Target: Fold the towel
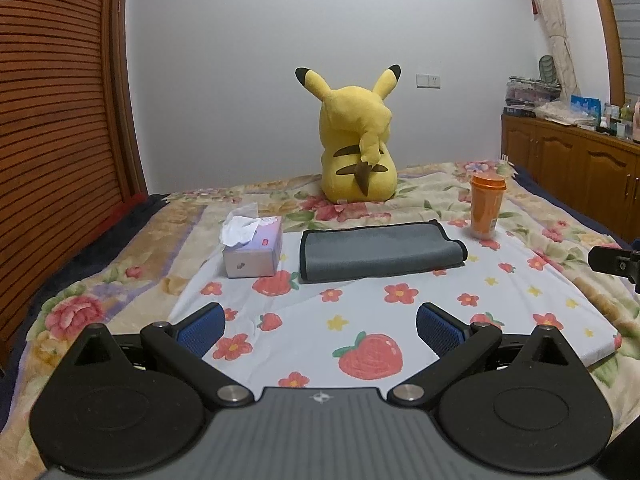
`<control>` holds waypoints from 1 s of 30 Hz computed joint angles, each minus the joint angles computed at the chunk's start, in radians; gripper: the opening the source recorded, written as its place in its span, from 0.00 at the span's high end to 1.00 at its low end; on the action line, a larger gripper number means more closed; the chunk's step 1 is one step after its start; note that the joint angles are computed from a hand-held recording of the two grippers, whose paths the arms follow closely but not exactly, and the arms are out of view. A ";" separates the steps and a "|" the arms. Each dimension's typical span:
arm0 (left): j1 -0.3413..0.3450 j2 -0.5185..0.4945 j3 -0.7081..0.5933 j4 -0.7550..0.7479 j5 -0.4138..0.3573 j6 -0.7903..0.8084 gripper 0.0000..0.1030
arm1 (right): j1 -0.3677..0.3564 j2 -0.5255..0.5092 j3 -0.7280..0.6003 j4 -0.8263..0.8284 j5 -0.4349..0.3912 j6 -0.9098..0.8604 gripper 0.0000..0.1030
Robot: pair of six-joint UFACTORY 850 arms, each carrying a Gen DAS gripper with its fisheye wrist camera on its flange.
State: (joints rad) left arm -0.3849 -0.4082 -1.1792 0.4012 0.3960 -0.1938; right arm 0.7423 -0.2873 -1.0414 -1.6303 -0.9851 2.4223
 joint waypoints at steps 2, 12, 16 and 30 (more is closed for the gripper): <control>0.000 0.000 0.000 0.001 0.000 0.000 0.00 | 0.001 0.000 0.001 0.000 -0.001 0.000 0.00; 0.000 -0.001 -0.001 0.004 -0.001 -0.003 0.00 | 0.001 0.001 0.002 0.001 -0.001 0.001 0.00; 0.001 -0.001 -0.001 0.005 -0.001 -0.004 0.00 | 0.001 0.001 0.003 0.000 -0.001 0.002 0.00; 0.000 0.000 -0.002 -0.001 -0.001 0.004 0.00 | 0.001 0.002 0.004 0.000 0.000 0.004 0.00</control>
